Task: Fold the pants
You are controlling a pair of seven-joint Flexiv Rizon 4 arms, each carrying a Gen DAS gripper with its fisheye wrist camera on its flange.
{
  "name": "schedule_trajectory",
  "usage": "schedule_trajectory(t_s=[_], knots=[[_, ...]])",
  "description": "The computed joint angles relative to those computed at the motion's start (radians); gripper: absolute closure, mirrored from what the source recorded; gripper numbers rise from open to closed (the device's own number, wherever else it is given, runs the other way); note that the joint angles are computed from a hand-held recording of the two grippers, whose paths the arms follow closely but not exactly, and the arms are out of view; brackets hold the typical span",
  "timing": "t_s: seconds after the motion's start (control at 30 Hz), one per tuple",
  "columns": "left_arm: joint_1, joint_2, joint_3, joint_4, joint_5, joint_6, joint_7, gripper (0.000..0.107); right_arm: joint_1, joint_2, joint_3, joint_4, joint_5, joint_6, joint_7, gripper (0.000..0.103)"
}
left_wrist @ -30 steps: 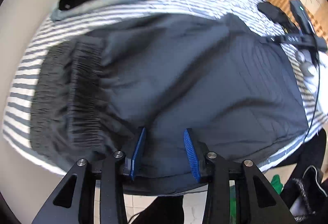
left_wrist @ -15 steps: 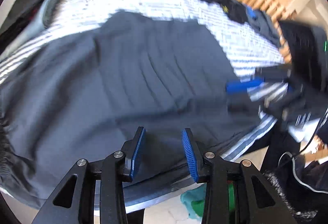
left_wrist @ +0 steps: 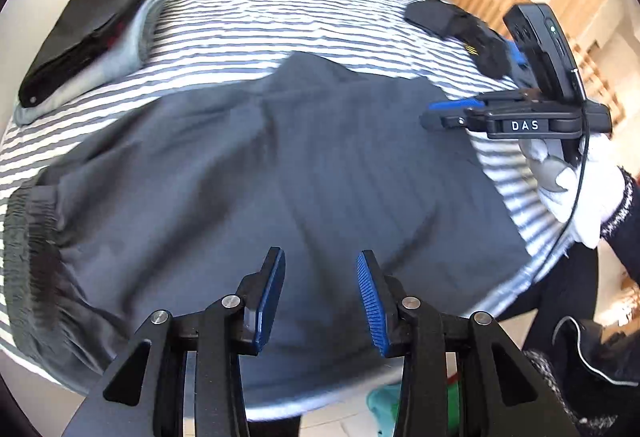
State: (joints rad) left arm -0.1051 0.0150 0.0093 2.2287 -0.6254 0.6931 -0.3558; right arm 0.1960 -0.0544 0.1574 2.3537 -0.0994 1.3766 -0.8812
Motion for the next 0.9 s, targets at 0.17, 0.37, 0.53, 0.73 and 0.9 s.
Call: schedule_trajectory(t_s=[0.17, 0.37, 0.53, 0.73, 0.9], knots=[[0.054, -0.113, 0.016, -0.063, 0.121, 0.094, -0.156, 0.066, -0.023, -0.107, -0.073, -0.069, -0.049, -0.018, 0.033, 0.073], [0.133, -0.095, 0.040, -0.076, 0.009, 0.135, -0.174, 0.066, -0.120, -0.051, -0.051, -0.015, 0.099, 0.040, 0.012, 0.073], [0.146, -0.105, 0.023, -0.122, -0.039, 0.146, -0.167, 0.066, -0.128, 0.072, -0.006, 0.046, 0.318, 0.042, -0.120, 0.073], [0.090, -0.221, -0.012, -0.200, 0.108, 0.254, -0.298, 0.066, -0.007, 0.155, -0.009, 0.062, 0.500, 0.011, -0.250, 0.073], [0.085, -0.155, -0.041, -0.126, 0.077, 0.338, -0.280, 0.066, -0.033, 0.162, 0.020, 0.138, 0.195, -0.025, -0.056, 0.073]])
